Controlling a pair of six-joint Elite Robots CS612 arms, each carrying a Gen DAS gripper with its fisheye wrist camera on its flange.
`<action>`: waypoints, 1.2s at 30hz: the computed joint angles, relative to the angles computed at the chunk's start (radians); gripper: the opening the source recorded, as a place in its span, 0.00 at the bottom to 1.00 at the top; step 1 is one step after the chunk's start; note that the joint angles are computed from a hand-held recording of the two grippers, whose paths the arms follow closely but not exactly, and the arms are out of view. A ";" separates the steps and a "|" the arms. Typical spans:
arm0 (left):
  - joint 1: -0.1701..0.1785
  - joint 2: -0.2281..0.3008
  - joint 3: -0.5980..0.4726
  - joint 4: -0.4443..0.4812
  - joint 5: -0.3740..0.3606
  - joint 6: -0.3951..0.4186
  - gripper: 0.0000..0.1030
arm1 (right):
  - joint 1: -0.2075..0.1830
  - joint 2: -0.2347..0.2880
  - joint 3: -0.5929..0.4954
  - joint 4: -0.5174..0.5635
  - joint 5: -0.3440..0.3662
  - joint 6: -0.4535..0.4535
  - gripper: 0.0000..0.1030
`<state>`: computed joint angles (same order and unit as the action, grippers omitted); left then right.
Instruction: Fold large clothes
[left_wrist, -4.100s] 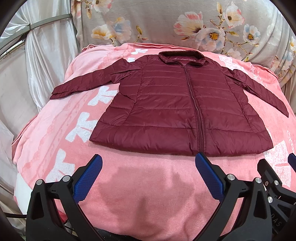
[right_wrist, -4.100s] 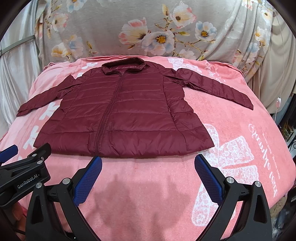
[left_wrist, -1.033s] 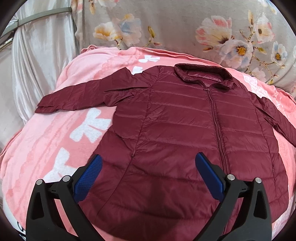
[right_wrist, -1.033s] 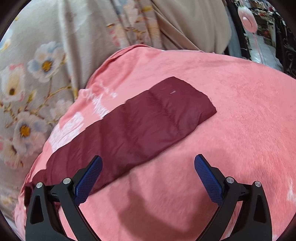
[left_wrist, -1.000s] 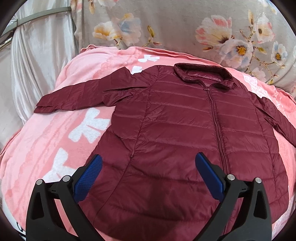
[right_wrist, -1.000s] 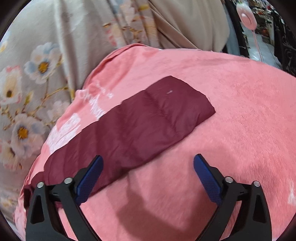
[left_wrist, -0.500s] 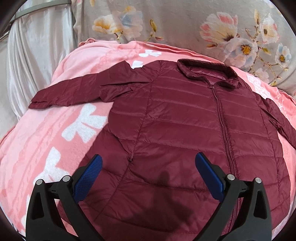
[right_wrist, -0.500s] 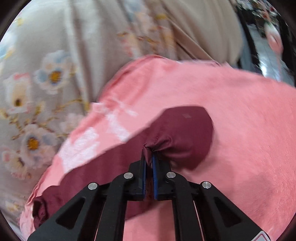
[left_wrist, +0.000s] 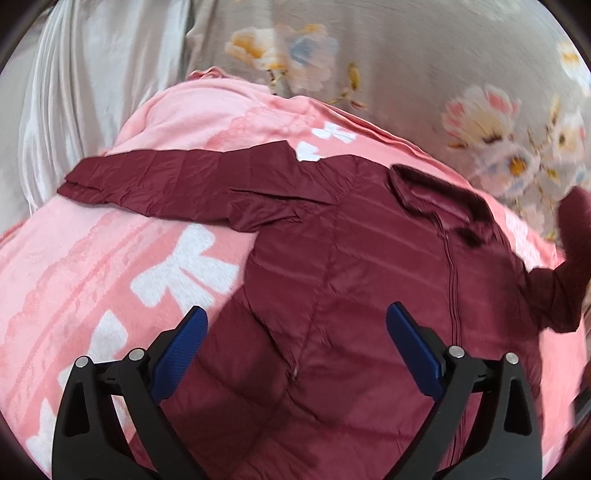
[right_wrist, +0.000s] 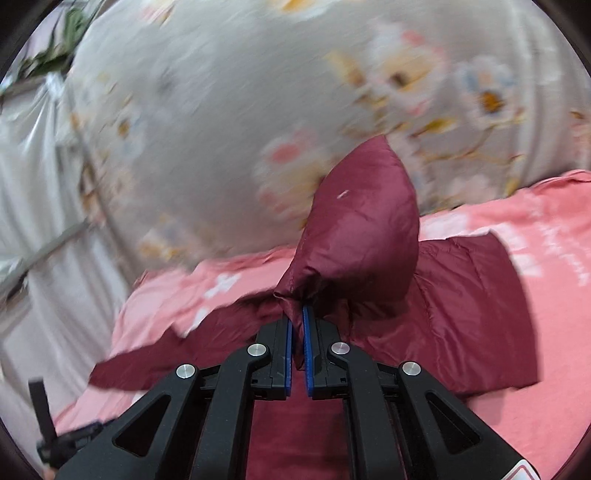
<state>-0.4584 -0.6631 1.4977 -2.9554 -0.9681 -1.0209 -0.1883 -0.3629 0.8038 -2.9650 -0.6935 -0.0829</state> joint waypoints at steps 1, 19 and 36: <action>0.005 -0.001 0.003 -0.010 -0.008 -0.007 0.91 | 0.012 -0.008 0.020 0.039 0.006 -0.052 0.05; 0.055 0.084 -0.136 -0.150 -0.265 0.125 0.90 | 0.108 -0.039 0.107 0.431 -0.113 -0.425 0.17; 0.078 0.157 -0.245 0.001 -0.393 -0.024 0.90 | -0.017 -0.057 0.153 0.302 -0.152 -0.105 0.42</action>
